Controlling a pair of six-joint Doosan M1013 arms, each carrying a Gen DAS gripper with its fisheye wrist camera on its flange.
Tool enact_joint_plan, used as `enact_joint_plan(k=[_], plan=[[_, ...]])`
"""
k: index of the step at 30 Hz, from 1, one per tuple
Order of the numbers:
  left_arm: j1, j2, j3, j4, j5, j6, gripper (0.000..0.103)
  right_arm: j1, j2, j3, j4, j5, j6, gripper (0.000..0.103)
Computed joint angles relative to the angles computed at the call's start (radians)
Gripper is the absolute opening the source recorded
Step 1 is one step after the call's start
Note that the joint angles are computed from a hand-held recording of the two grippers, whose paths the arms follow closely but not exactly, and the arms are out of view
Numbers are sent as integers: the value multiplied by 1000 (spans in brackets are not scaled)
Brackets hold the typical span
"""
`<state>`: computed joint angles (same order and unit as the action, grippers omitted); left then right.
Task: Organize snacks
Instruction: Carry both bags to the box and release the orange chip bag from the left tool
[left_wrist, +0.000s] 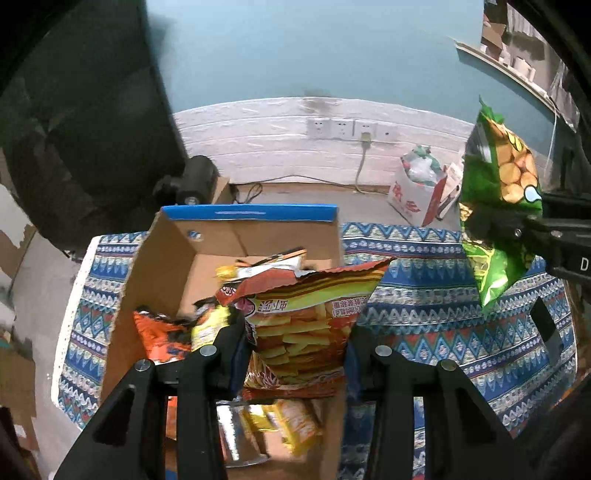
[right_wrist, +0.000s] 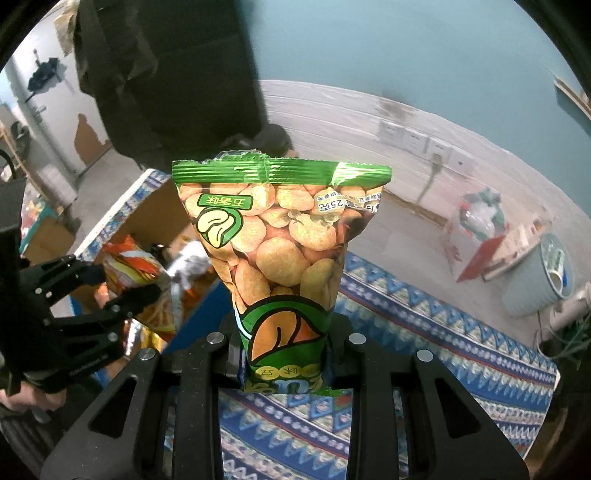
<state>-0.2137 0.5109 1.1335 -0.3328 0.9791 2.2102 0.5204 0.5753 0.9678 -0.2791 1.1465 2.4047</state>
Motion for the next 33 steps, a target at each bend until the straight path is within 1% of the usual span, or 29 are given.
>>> enact_joint_plan(k=[4,10,13,21,24,27,30,31,32,33], plan=[[22,20,-30,-3,29,-34,43,-2,40,-59,33,6,-37,27],[49,40,-58,5,41,-77,43,-3,105,-151,77,33,-86,27],[60,53,-76,2,60,-93,43,-6,131,-186,102,42,-99,27],[85,80,-118,-9,101,-142,43,-8,187,-268,143,60,-127,27],[91,88,-130,3,105,-165,43,-8,209,-299,157,71,-138,27],[95,100,-148,13,126,-194,43,-10,231,-334,169,85,-152,27],[96,108,-159,31,142,-222,47,-10,253,-374,173,99,-167,27],[97,110,-162,35,147,-229,53,-9,260,-387,176,103,-172,27],[98,111,-164,40,149,-235,60,-9,268,-402,178,107,-176,27],[98,110,-164,48,146,-248,64,-8,274,-414,179,111,-180,27]])
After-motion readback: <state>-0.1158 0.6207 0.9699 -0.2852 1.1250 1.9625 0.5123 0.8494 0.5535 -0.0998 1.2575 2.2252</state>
